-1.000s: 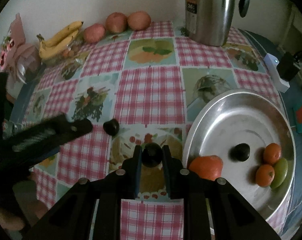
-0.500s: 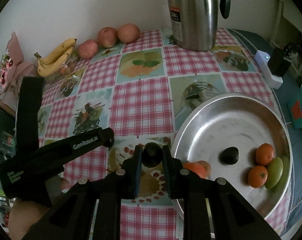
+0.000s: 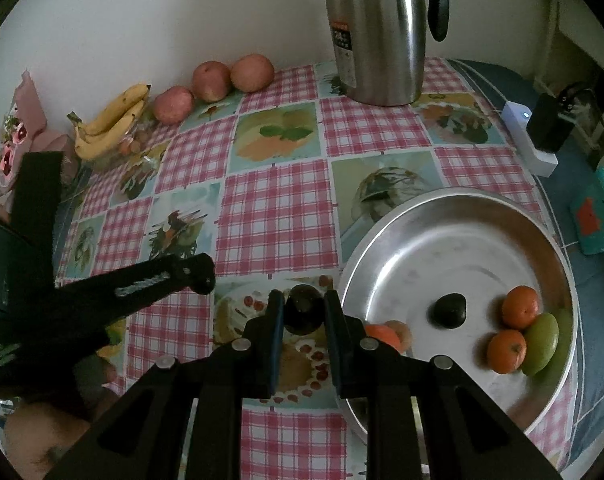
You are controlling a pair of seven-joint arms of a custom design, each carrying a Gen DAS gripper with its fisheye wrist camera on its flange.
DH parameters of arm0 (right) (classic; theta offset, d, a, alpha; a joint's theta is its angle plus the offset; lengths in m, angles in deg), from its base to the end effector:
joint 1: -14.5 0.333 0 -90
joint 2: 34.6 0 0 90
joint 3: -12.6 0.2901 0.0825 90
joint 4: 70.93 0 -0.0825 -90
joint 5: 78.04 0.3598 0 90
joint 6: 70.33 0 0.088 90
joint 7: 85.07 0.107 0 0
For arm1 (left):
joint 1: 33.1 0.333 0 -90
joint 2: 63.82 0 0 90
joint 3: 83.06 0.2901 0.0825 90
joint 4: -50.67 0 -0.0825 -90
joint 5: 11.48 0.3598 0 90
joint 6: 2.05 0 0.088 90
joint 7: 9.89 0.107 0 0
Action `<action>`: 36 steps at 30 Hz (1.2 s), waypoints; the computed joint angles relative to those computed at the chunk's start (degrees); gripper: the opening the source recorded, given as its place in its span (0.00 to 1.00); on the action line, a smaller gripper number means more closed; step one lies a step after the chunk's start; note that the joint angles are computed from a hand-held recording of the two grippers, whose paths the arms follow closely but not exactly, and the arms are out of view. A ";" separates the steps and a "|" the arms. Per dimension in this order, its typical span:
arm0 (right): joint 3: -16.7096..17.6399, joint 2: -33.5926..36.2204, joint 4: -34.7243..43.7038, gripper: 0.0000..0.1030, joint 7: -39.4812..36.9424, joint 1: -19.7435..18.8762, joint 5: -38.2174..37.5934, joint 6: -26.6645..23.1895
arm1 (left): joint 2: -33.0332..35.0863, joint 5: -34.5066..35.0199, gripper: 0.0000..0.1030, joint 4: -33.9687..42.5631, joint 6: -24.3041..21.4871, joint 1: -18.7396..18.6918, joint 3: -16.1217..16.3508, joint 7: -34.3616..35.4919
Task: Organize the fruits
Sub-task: 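Carry both held plums over the steel plate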
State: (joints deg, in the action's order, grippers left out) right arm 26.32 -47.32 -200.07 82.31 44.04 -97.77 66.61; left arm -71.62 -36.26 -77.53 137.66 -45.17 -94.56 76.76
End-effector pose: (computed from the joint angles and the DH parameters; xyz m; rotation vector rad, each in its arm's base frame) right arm 0.3605 0.3416 0.4759 -1.5186 2.2420 -0.3130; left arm 0.4693 -0.2080 0.4475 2.0325 -2.1822 0.6703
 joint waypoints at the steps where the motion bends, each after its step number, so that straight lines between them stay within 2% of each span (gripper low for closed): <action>1: -0.01 -0.08 -0.03 0.20 -0.05 0.03 0.02 -0.03 | -0.57 -0.22 0.26 -0.14 -0.17 -0.07 0.04 0.29; 11: -0.19 -3.48 -2.81 0.20 0.48 -0.12 0.62 -0.68 | -5.38 -2.81 0.26 -1.61 -2.98 -1.35 0.32 2.93; 20: -0.37 -11.68 -9.61 0.20 2.63 -0.94 3.74 -7.27 | -5.97 -7.21 0.26 -0.94 -6.26 -4.70 -0.75 7.52; 24: -0.58 -15.09 -12.75 0.20 3.39 -0.72 5.57 -8.20 | -6.07 -8.32 0.26 -0.90 -7.80 -6.13 -1.62 8.77; 29: -0.30 -18.05 -15.39 0.20 4.04 -0.20 7.23 -9.46 | -5.39 -9.15 0.26 -0.48 -7.58 -8.13 -2.80 10.72; 36: -1.17 -20.41 -19.44 0.20 4.22 1.10 10.91 -8.71 | -3.68 -11.06 0.26 -0.33 -6.11 -9.65 -3.39 12.40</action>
